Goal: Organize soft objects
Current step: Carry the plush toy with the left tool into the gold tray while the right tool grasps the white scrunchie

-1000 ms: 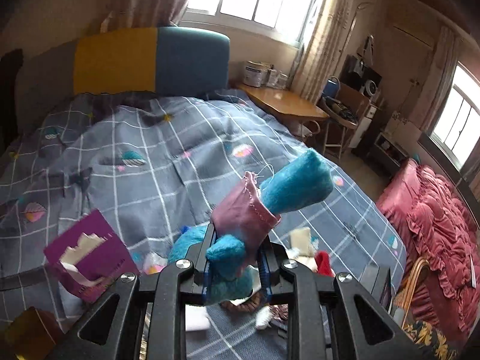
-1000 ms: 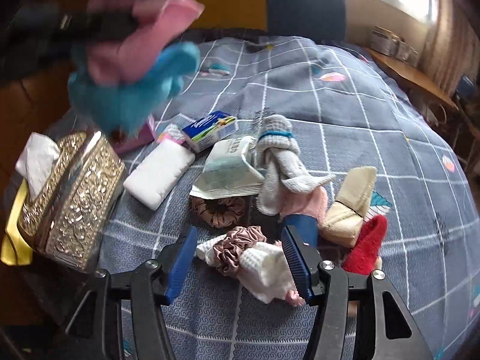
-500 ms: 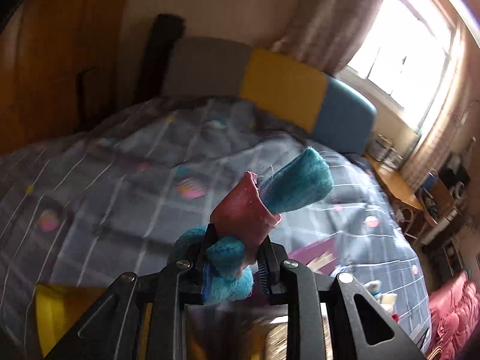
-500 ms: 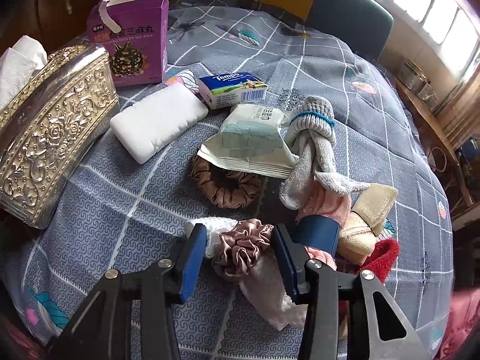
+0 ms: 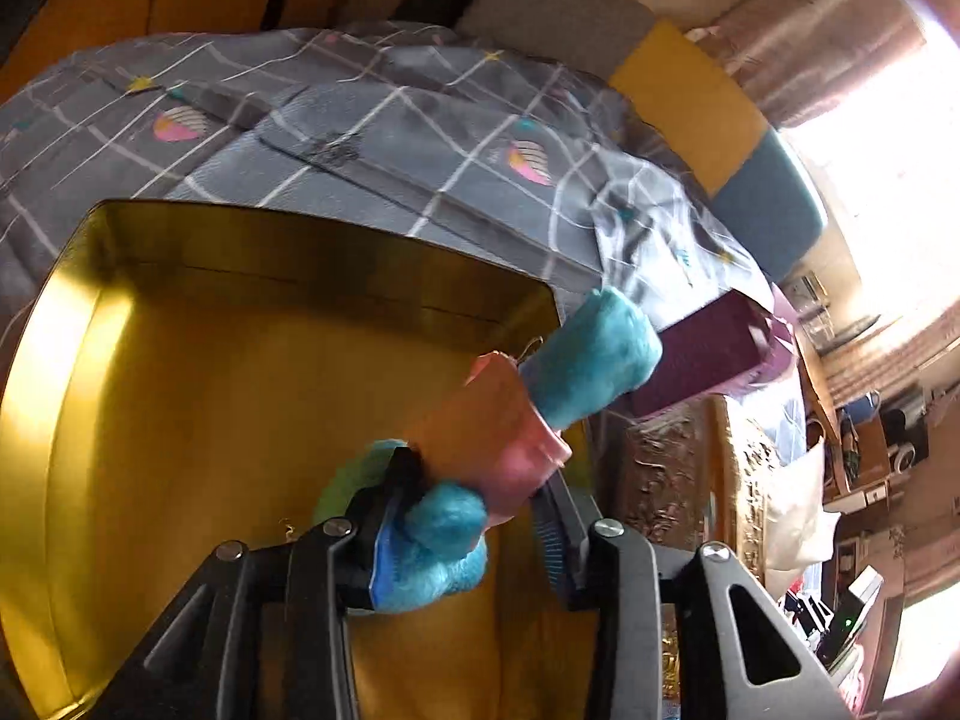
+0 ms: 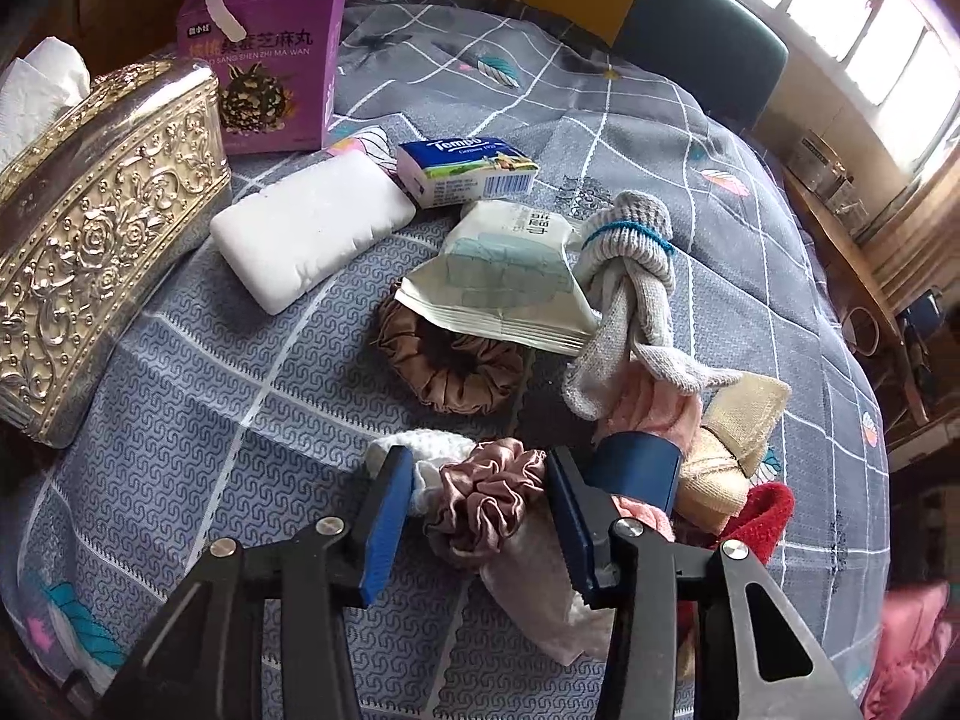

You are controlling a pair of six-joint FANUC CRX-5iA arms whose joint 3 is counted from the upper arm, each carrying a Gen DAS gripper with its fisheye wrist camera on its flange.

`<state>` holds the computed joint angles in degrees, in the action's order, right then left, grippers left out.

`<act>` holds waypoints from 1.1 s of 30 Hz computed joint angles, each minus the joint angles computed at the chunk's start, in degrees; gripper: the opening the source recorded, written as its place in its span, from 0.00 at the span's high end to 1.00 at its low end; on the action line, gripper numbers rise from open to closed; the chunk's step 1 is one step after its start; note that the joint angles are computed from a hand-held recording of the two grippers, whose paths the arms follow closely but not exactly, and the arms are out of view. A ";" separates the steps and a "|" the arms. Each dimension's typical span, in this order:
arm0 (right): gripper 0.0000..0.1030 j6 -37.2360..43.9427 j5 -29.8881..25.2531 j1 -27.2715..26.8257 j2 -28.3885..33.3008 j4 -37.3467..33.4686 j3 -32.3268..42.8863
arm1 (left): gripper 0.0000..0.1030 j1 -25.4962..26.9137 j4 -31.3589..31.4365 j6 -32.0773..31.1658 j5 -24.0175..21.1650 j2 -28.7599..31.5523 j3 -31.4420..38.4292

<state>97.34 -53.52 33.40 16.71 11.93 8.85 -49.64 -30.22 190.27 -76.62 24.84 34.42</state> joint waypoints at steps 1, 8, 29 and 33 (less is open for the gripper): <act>0.56 -0.03 0.11 0.02 -0.01 0.06 -0.07 | 0.57 -0.29 0.01 -1.01 -1.18 0.87 1.40; 0.64 -0.41 0.41 -0.40 -0.13 -0.93 0.23 | 0.38 -4.33 -5.87 -2.61 -12.60 6.46 13.03; 0.51 9.97 -14.64 -4.39 4.25 -16.47 13.87 | 0.38 -13.01 -14.04 -21.10 -29.23 21.49 40.26; 0.49 13.14 -15.54 -2.57 4.54 -11.08 12.74 | 0.38 -13.39 -14.61 -23.02 -30.11 22.79 42.74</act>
<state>110.48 -69.06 30.83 21.25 0.85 21.59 -63.03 -44.83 167.25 -106.73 47.63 77.17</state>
